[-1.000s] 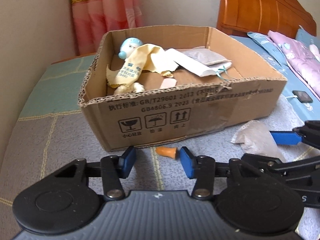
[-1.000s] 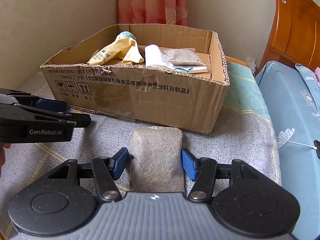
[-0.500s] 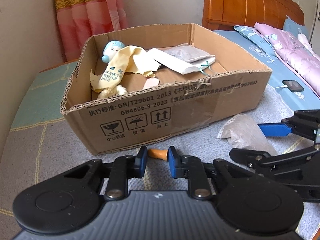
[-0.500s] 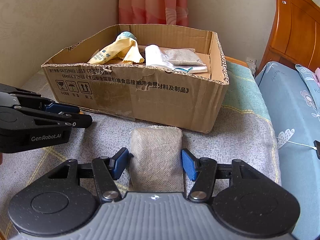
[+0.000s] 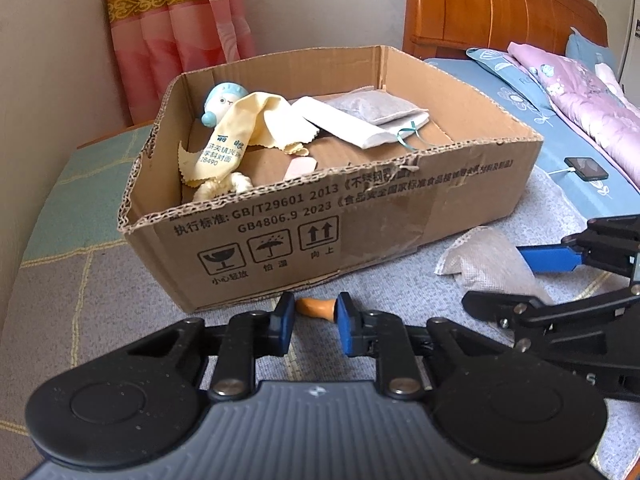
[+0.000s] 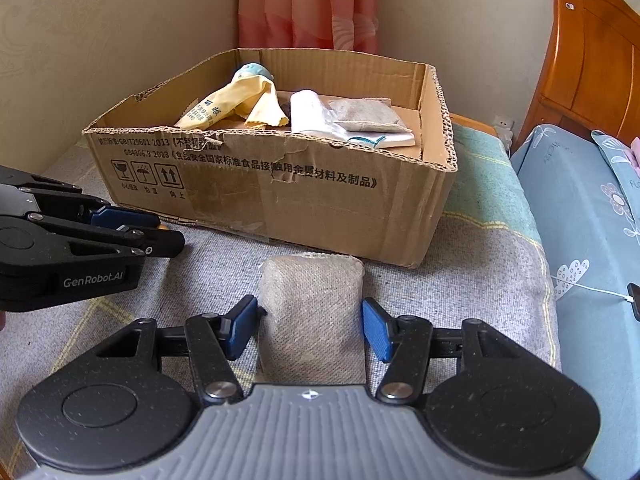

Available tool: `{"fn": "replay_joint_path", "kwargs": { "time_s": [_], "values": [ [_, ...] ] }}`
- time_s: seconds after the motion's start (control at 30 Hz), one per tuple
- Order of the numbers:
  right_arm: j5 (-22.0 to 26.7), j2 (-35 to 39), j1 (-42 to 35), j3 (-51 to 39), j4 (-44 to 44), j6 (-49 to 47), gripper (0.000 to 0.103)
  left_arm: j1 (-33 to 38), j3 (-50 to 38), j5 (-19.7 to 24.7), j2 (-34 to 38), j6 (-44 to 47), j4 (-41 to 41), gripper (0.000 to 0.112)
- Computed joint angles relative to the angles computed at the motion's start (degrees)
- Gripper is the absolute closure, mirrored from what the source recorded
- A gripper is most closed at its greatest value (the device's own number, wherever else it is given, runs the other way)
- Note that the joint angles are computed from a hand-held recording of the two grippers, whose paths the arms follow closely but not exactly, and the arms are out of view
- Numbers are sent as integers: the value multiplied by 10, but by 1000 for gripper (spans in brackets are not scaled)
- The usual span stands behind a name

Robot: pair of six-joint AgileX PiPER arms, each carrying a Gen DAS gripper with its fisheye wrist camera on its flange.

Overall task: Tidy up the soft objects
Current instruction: 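Lift and carry the grey bag and orange earplug over the box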

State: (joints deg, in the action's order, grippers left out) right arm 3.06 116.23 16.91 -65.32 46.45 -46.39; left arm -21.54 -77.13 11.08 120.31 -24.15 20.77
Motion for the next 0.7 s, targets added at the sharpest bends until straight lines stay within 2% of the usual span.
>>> {"fn": "replay_joint_path", "kwargs": {
  "time_s": [0.07, 0.2, 0.37, 0.57, 0.7],
  "values": [
    [1, -2, 0, 1, -33, 33, 55, 1, 2, 2, -3, 29, -23, 92],
    [12, -10, -9, 5, 28, -29, 64, 3, 13, 5, -14, 103, -81, 92],
    [41, -22, -27, 9, 28, -32, 68, 4, 39, 5, -41, 173, -137, 92],
    [71, -53, -51, 39, 120, -136, 69, 11, 64, 22, -91, 307, -255, 92],
    [79, -88, -63, 63, 121, -156, 70, 15, 65, 29, -125, 383, -314, 92]
  ]
}}
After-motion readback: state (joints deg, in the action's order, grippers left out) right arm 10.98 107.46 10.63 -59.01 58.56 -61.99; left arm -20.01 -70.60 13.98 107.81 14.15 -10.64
